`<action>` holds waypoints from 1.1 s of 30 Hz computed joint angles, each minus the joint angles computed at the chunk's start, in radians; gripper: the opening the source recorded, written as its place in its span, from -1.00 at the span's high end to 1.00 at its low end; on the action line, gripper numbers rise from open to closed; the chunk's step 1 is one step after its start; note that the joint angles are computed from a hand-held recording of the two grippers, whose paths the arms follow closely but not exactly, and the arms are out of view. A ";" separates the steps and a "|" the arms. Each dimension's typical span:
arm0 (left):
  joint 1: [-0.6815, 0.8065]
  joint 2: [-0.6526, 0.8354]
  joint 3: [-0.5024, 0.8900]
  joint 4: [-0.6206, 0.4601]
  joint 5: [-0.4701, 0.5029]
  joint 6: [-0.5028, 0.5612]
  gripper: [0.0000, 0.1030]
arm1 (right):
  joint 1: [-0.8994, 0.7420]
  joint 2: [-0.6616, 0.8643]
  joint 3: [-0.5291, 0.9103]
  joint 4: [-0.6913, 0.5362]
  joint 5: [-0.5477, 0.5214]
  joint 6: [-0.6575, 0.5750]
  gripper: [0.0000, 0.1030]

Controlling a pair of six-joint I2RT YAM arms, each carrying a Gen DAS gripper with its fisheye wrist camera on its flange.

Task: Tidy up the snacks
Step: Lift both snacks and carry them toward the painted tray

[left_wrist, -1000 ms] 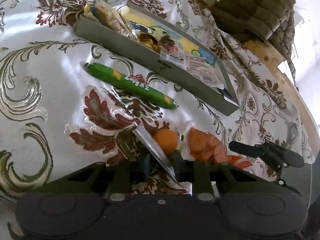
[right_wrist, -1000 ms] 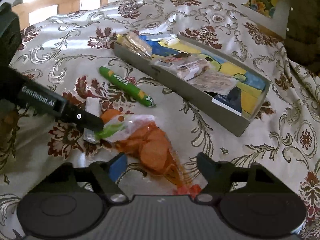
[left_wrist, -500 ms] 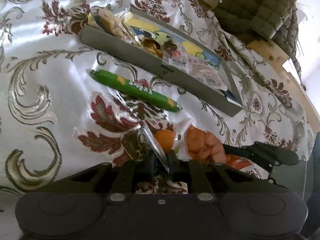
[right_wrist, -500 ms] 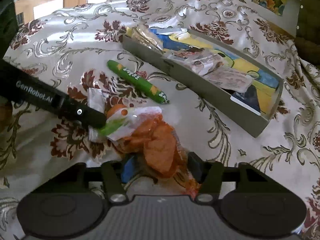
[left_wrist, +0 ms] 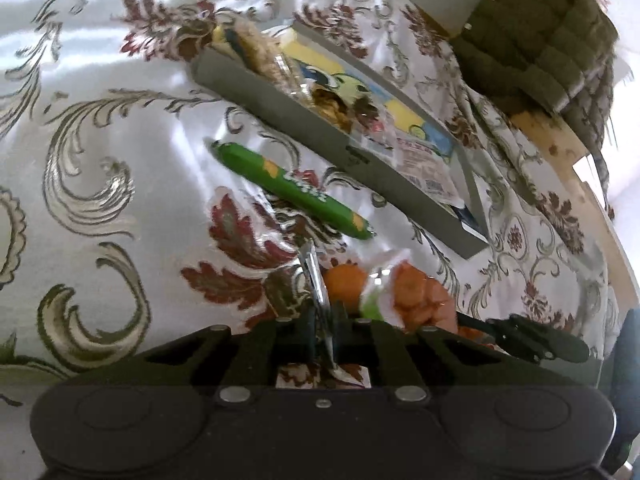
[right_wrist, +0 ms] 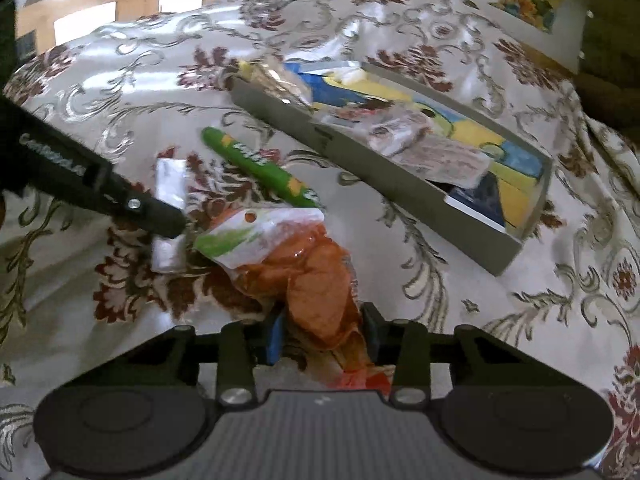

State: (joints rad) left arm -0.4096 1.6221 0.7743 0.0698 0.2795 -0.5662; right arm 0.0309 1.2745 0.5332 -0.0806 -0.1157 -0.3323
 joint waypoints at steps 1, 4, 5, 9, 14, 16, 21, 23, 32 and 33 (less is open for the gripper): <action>0.004 0.000 -0.002 0.005 0.003 -0.005 0.86 | -0.003 -0.003 -0.002 0.003 0.003 0.006 0.17; 0.001 -0.011 -0.008 0.017 -0.016 0.002 0.86 | -0.008 -0.021 -0.008 0.004 -0.002 0.015 0.17; -0.001 -0.018 -0.012 0.023 -0.024 0.006 0.86 | -0.008 -0.027 -0.009 0.003 -0.004 0.018 0.18; -0.014 -0.044 -0.025 0.045 -0.055 0.035 0.87 | -0.002 -0.068 -0.018 0.004 -0.013 0.037 0.18; -0.028 -0.075 -0.050 0.089 -0.081 0.073 0.87 | 0.003 -0.097 -0.028 0.012 -0.016 0.059 0.18; -0.032 -0.086 -0.058 0.104 -0.085 0.080 0.87 | 0.001 -0.114 -0.038 0.026 -0.022 0.067 0.18; -0.037 -0.091 -0.048 0.127 -0.095 0.113 0.87 | 0.001 -0.150 -0.038 0.062 -0.012 0.127 0.17; -0.045 -0.084 -0.028 0.129 -0.110 0.138 0.87 | 0.002 -0.155 -0.028 0.080 0.006 0.157 0.17; -0.046 0.079 0.238 0.091 -0.147 0.135 0.86 | -0.044 -0.023 0.056 0.241 0.087 0.271 0.16; -0.051 0.109 0.281 0.079 -0.153 0.137 0.86 | -0.049 0.000 0.068 0.256 0.099 0.271 0.16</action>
